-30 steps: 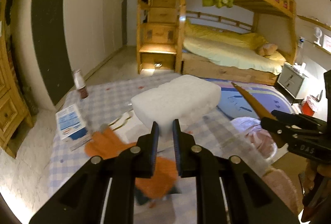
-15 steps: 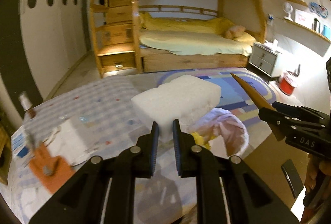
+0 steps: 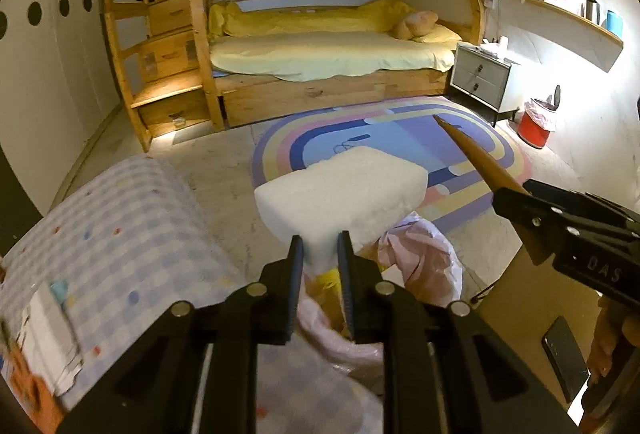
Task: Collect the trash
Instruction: 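Drop the white sponge from the left gripper and the brown sheath from the right into the bin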
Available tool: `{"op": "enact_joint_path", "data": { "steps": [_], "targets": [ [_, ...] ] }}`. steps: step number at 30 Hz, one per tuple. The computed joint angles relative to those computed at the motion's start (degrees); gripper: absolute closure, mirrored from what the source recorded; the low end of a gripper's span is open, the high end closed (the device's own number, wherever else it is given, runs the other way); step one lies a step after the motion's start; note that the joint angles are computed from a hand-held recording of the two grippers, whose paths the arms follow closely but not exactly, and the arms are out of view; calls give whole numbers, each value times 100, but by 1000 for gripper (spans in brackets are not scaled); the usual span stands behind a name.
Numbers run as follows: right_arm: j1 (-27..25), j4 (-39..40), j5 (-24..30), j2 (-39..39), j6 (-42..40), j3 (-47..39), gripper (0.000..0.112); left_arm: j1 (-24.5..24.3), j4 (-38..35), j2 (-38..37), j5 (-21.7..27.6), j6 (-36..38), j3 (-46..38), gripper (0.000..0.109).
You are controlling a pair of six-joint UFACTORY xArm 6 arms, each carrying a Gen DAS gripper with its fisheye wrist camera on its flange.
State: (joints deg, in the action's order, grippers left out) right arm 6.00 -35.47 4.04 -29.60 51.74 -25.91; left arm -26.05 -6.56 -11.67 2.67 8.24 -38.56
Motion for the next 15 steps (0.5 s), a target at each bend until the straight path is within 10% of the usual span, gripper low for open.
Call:
{"op": "enact_joint_path", "data": {
  "steps": [3, 15],
  "targets": [
    [-26, 821, -165, 368, -661, -87, 52, 81, 639, 281, 118, -543, -222, 56],
    [450, 1344, 224, -322, -711, 312, 48, 554, 817, -908, 484, -953, 654, 55]
  ]
}}
